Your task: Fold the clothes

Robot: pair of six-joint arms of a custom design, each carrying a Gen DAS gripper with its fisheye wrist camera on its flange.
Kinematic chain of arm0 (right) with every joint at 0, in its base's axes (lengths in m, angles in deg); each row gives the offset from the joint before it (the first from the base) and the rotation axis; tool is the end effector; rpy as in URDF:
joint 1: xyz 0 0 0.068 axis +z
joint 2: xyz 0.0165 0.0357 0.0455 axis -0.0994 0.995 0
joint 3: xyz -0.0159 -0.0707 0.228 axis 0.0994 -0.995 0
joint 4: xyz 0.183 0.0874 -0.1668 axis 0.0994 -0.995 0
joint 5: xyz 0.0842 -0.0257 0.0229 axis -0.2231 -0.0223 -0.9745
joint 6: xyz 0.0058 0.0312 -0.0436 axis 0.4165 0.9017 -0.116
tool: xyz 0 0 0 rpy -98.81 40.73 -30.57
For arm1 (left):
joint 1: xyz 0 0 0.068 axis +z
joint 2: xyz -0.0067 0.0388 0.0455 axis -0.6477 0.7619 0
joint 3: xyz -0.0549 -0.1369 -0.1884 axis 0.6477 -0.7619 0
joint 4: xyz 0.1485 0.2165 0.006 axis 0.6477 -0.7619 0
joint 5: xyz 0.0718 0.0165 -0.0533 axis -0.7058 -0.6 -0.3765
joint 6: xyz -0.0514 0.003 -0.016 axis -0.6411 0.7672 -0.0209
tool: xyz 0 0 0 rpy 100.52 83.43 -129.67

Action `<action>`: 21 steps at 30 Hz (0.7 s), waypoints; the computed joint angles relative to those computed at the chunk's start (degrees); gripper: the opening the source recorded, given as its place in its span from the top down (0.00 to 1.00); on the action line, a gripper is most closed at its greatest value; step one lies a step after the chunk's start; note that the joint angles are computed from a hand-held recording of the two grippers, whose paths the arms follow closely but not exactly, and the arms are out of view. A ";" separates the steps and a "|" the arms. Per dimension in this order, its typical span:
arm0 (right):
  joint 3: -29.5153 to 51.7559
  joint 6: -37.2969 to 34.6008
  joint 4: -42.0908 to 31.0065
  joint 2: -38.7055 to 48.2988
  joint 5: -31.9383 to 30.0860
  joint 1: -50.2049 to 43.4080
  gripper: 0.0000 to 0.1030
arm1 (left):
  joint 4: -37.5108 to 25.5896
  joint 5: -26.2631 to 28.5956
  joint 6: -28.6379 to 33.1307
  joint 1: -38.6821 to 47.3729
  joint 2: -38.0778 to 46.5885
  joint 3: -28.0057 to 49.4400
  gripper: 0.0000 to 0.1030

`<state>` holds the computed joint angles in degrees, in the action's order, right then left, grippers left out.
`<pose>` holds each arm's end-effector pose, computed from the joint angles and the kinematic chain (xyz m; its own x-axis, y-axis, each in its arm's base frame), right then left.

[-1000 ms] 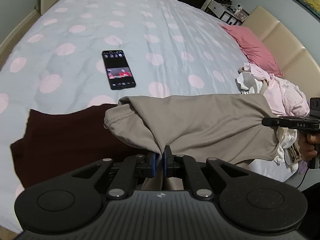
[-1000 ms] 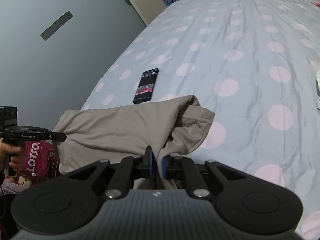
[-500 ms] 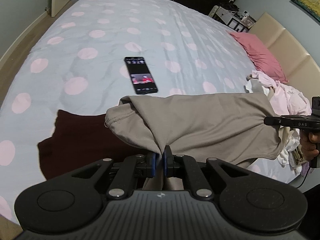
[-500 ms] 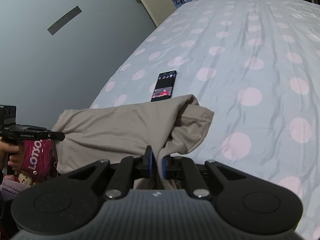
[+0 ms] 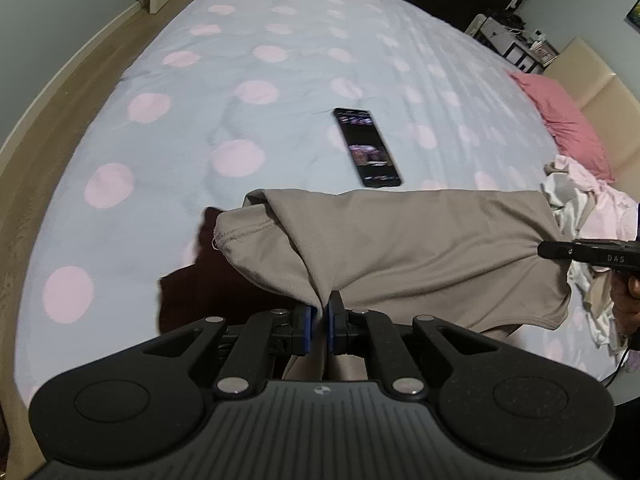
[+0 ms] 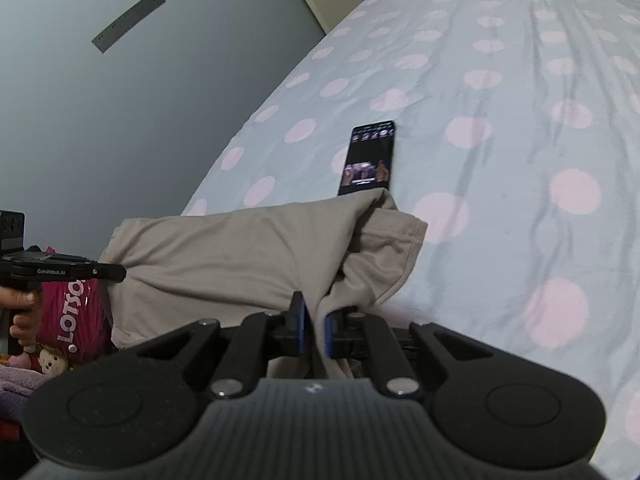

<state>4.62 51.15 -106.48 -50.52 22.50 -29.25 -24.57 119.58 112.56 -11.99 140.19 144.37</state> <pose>0.1184 -0.0286 0.2095 -0.8294 0.2251 -0.5112 -0.0431 0.8867 0.4604 0.2331 0.1052 0.2617 -0.8588 0.2958 -0.4183 0.4375 0.8483 -0.2984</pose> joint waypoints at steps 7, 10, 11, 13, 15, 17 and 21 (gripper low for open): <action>-4.72 16.01 14.36 2.82 7.76 16.44 0.90 | 2.23 -2.12 0.26 1.98 7.23 4.24 0.94; -5.86 18.67 18.93 5.81 8.94 19.23 0.90 | 2.96 -2.84 0.16 2.31 9.91 5.83 0.94; -6.21 19.57 20.54 6.99 9.34 20.08 0.90 | 3.27 -3.10 0.07 2.39 10.71 6.22 0.94; -6.92 21.11 23.37 9.10 9.90 21.45 0.90 | 3.88 -3.62 -0.13 2.53 12.31 7.04 0.94; -7.57 22.45 25.86 11.06 10.46 22.88 0.90 | 4.44 -4.13 -0.33 2.67 13.93 7.92 0.94; -8.09 23.92 28.28 12.90 11.14 24.57 0.90 | 5.12 -4.57 -0.57 2.86 15.31 8.61 0.94; -8.68 26.71 32.73 16.12 12.24 27.46 0.90 | 6.31 -5.53 -1.01 2.85 17.42 9.76 0.94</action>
